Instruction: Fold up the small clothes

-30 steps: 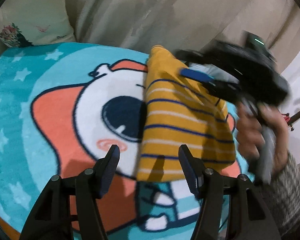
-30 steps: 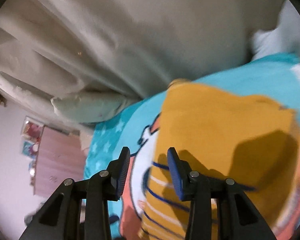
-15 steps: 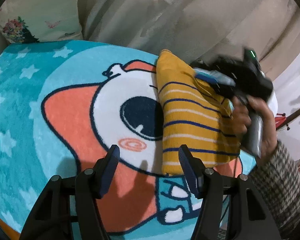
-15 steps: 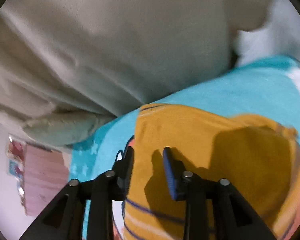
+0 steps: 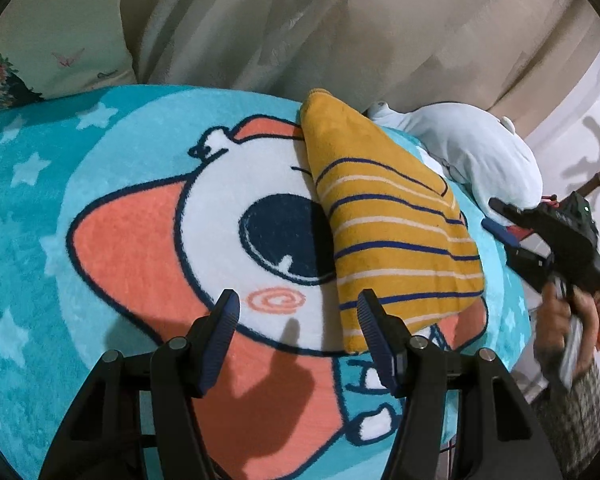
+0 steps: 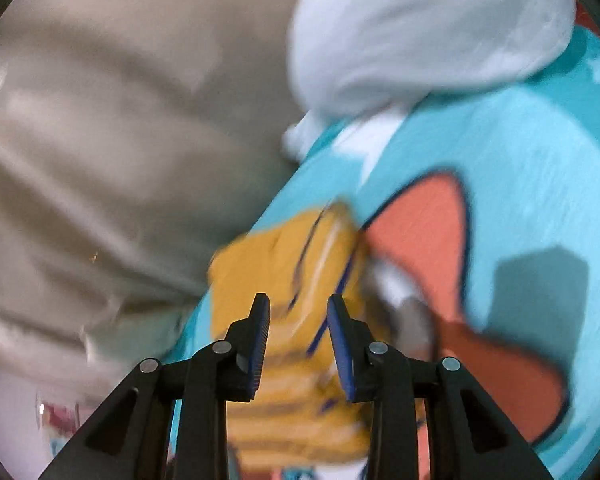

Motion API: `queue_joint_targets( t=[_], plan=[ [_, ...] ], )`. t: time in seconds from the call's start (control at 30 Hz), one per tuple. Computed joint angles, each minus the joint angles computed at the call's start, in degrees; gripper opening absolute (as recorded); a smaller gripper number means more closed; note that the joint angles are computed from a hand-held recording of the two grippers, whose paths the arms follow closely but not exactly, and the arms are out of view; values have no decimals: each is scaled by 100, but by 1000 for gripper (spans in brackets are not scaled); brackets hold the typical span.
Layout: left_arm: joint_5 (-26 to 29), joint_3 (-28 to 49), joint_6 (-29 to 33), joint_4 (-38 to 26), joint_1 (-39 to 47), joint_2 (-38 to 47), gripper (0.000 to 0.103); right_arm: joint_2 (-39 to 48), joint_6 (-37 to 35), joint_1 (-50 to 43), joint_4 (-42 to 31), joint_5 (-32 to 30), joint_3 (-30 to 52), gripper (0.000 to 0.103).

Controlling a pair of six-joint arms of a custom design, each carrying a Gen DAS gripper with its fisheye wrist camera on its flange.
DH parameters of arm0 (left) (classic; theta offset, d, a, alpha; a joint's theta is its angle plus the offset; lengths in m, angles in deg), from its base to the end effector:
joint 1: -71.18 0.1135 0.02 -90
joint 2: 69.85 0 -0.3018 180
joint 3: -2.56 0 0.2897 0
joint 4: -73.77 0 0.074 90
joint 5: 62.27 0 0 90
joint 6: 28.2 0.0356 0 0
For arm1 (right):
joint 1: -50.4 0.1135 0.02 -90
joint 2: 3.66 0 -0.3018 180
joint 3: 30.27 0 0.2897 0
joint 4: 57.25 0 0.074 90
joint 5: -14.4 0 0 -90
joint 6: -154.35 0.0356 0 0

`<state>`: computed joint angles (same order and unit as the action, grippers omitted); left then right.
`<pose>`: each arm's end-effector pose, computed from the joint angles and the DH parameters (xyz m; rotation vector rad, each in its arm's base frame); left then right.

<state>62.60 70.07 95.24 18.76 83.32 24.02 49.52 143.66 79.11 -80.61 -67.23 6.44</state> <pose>0.3127 0.0464 0.1839 0.5588 2.6275 -0.6991 0.1786 0.0919 0.2030 1.0979 2.1305 0.8043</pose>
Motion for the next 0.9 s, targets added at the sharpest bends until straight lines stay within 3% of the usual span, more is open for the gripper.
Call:
queue_joint_targets(
  t=[0.1,0.17,0.23,0.27,0.3,0.4,0.5,0.63,0.77,0.9],
  plan=[
    [-22,-28,137,81,3,52,60,934,328,895,730,100,151,34],
    [-48,-108,213,158,8,-13,60,1466,419,1045,664,89,305,33],
    [-74,-247,265,243,43,-200,60,1728,655,1088,420,231,240,26],
    [-81,-325,285,277,82,-322,60,1737,749,1079,336,287,158,16],
    [-82,-381,311,302,133,-420,60,1642,790,1042,414,288,7,14],
    [-175,-690,218,554,258,-918,61,907,861,1054,114,320,-280,14],
    [-265,-1028,-65,761,330,-1501,61,653,650,1117,-358,389,-146,17],
    [-407,-1595,-418,1074,249,-2485,67,388,381,1380,-1122,759,271,40],
    [-630,-2138,-834,1201,45,-3714,73,326,4,1811,-1872,1114,753,41],
    [-1104,-2435,-1381,1361,-286,-4751,81,269,-101,2171,-2142,1244,948,44]
  ],
)
